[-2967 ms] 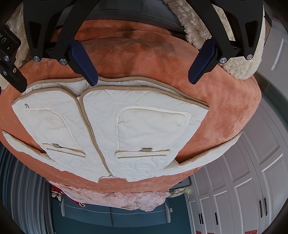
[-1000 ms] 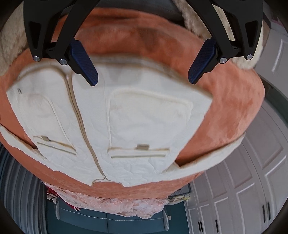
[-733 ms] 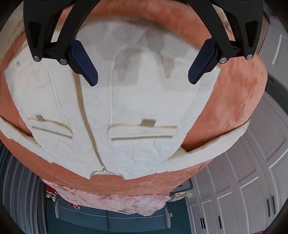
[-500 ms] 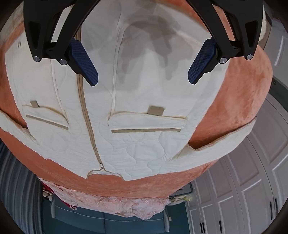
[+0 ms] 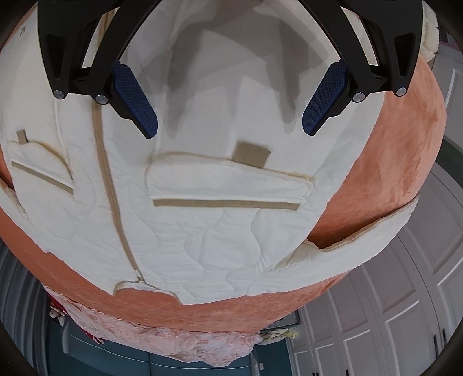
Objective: Fold large clothes
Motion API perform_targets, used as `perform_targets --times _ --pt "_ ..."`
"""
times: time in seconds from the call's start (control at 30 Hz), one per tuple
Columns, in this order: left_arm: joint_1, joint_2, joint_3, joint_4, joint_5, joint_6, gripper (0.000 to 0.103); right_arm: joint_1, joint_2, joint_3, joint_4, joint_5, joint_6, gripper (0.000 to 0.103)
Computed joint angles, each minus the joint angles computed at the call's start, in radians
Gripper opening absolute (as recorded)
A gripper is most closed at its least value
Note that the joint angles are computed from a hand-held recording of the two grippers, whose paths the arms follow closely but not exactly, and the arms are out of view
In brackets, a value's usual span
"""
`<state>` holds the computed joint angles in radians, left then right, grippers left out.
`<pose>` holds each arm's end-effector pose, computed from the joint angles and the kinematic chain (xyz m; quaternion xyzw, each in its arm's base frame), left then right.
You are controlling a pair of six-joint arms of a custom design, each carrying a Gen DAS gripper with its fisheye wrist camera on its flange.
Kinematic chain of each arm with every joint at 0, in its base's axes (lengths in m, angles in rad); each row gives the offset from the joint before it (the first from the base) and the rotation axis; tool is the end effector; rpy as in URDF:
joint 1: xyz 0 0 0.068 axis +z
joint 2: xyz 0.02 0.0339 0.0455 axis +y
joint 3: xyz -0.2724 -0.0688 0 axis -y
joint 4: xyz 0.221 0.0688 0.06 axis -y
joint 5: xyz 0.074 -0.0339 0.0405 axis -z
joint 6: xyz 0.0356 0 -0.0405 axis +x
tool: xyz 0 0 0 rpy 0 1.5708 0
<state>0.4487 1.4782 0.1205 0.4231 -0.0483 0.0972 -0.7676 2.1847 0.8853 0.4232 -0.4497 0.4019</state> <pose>0.1482 0.0732 0.0933 -0.1735 0.9336 0.1064 0.2949 0.2711 -0.2401 0.0578 0.4427 0.8062 0.1458 0.3644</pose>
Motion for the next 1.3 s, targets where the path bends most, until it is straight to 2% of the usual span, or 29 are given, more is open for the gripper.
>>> perform_targets --times 0.03,0.07,0.1,0.13,0.3,0.47,0.6,0.7,0.77,0.8,0.87,0.93,1.03,1.17,1.2,1.3 --pt "0.010 0.015 0.005 0.012 0.001 0.003 0.098 0.011 -0.006 0.006 -0.016 0.010 0.007 0.034" --pt "0.021 0.030 0.017 0.016 0.010 0.002 0.098 0.035 -0.015 0.019 -0.029 0.013 0.015 0.025" --pt "0.035 0.044 0.025 0.024 0.013 0.007 0.098 0.063 -0.034 0.023 -0.037 0.014 0.019 0.017" --pt "0.050 0.056 0.035 0.027 0.024 0.007 0.098 0.086 -0.054 0.017 -0.030 0.020 0.026 0.015" --pt "0.122 0.092 0.079 0.027 0.072 0.019 0.098 0.355 -0.293 -0.067 0.044 0.032 0.013 0.013" --pt "0.218 0.092 0.118 -0.005 0.141 0.040 0.098 0.783 -0.464 -0.071 0.013 0.120 -0.070 0.013" --pt "0.309 0.089 0.162 -0.062 0.220 0.068 0.098 1.115 -0.412 0.005 -0.022 0.205 -0.123 0.013" --pt "0.376 0.103 0.201 -0.100 0.270 0.099 0.098 1.318 -0.292 0.078 -0.039 0.266 -0.128 0.013" --pt "0.427 0.122 0.234 -0.125 0.312 0.117 0.098 1.400 -0.204 0.131 -0.055 0.260 -0.115 0.014" --pt "0.443 0.129 0.246 -0.138 0.326 0.124 0.098 1.423 -0.149 0.171 -0.073 0.251 -0.128 0.019" --pt "0.484 0.155 0.293 -0.193 0.377 0.138 0.098 1.502 -0.065 0.238 -0.132 0.313 -0.147 0.029" --pt "0.510 0.175 0.335 -0.250 0.430 0.143 0.098 1.544 -0.031 0.245 -0.141 0.334 -0.156 0.045" --pt "0.536 0.206 0.406 -0.341 0.528 0.135 0.098 1.570 -0.084 0.126 -0.028 0.329 -0.111 0.058" --pt "0.480 0.263 0.483 -0.406 0.597 0.077 0.098 1.472 -0.199 -0.107 0.100 0.320 -0.037 0.060" --pt "0.448 0.293 0.506 -0.410 0.614 0.048 0.098 1.460 -0.252 -0.205 0.139 0.328 -0.001 0.060" --pt "0.360 0.365 0.544 -0.384 0.604 -0.036 0.098 1.275 -0.298 -0.338 0.207 0.275 0.072 0.060"
